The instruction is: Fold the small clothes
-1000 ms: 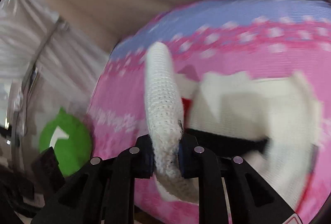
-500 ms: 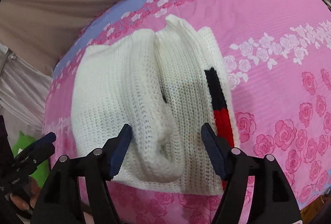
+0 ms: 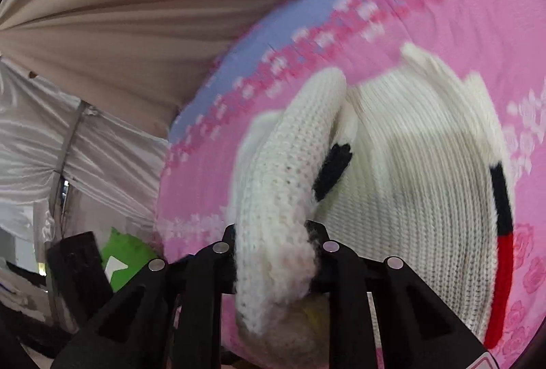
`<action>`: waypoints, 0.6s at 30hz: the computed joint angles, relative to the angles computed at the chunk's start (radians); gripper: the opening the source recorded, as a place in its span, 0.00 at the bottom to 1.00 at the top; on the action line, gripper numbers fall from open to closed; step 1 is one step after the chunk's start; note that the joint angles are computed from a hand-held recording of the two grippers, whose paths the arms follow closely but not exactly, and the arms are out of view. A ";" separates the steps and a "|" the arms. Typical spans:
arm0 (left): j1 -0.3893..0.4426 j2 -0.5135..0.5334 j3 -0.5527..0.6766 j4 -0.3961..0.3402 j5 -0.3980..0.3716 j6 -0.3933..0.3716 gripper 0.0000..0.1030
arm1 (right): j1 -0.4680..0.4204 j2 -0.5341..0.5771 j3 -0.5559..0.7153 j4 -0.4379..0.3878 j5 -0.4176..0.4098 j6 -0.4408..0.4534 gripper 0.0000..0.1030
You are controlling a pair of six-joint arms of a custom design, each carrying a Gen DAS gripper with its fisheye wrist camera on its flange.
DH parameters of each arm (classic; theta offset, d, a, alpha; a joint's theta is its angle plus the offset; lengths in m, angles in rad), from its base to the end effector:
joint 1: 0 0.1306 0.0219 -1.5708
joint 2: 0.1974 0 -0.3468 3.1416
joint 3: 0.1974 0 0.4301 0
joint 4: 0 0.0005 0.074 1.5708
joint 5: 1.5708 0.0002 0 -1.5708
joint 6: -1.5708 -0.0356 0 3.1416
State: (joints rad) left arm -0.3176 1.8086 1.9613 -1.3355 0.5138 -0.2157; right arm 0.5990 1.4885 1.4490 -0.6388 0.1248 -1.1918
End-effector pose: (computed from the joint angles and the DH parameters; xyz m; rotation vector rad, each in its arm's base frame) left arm 0.5955 -0.2147 0.4132 0.8432 2.5596 -0.7331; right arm 0.4789 0.3210 0.3894 0.7614 2.2500 0.7938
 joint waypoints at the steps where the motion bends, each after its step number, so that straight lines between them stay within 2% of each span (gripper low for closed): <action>1: -0.003 0.000 0.004 0.000 0.005 -0.006 0.70 | 0.017 -0.012 0.036 -0.032 0.054 0.025 0.17; 2: -0.008 0.000 0.006 0.001 0.009 -0.013 0.71 | 0.033 -0.032 0.058 -0.065 0.113 0.051 0.17; 4: -0.023 0.006 0.008 -0.004 0.013 -0.028 0.73 | 0.075 -0.058 0.105 -0.203 0.259 0.060 0.17; 6: -0.041 0.030 0.023 -0.043 0.017 -0.046 0.73 | 0.099 -0.067 0.114 -0.411 0.368 -0.019 0.18; 7: -0.051 0.050 0.039 -0.079 0.023 -0.056 0.73 | 0.092 -0.066 0.096 -0.493 0.356 -0.071 0.18; 8: -0.058 0.061 0.046 -0.098 0.023 -0.061 0.73 | 0.069 -0.072 0.027 -0.527 0.276 -0.122 0.19; 9: -0.067 0.072 0.055 -0.121 0.018 -0.068 0.73 | 0.049 -0.080 -0.040 -0.511 0.205 -0.161 0.20; 10: -0.073 0.077 0.059 -0.134 0.015 -0.075 0.73 | 0.028 -0.092 -0.120 -0.461 0.122 -0.206 0.22; 11: -0.077 0.076 0.056 -0.139 0.023 -0.081 0.73 | 0.023 -0.135 -0.204 -0.361 0.099 -0.269 0.24; 13: -0.082 0.073 0.046 -0.144 0.047 -0.075 0.74 | 0.030 -0.197 -0.248 -0.283 0.142 -0.310 0.30; 16: -0.091 0.082 0.040 -0.144 0.040 -0.040 0.74 | 0.038 -0.234 -0.243 -0.287 0.199 -0.285 0.45; 18: -0.096 0.080 0.029 -0.117 0.034 -0.010 0.75 | 0.028 -0.250 -0.254 -0.299 0.194 -0.275 0.48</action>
State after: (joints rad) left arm -0.4135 1.8882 1.9900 -1.4526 0.5477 -0.2258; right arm 0.6266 1.2385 1.1947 -0.9380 0.3189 -1.4667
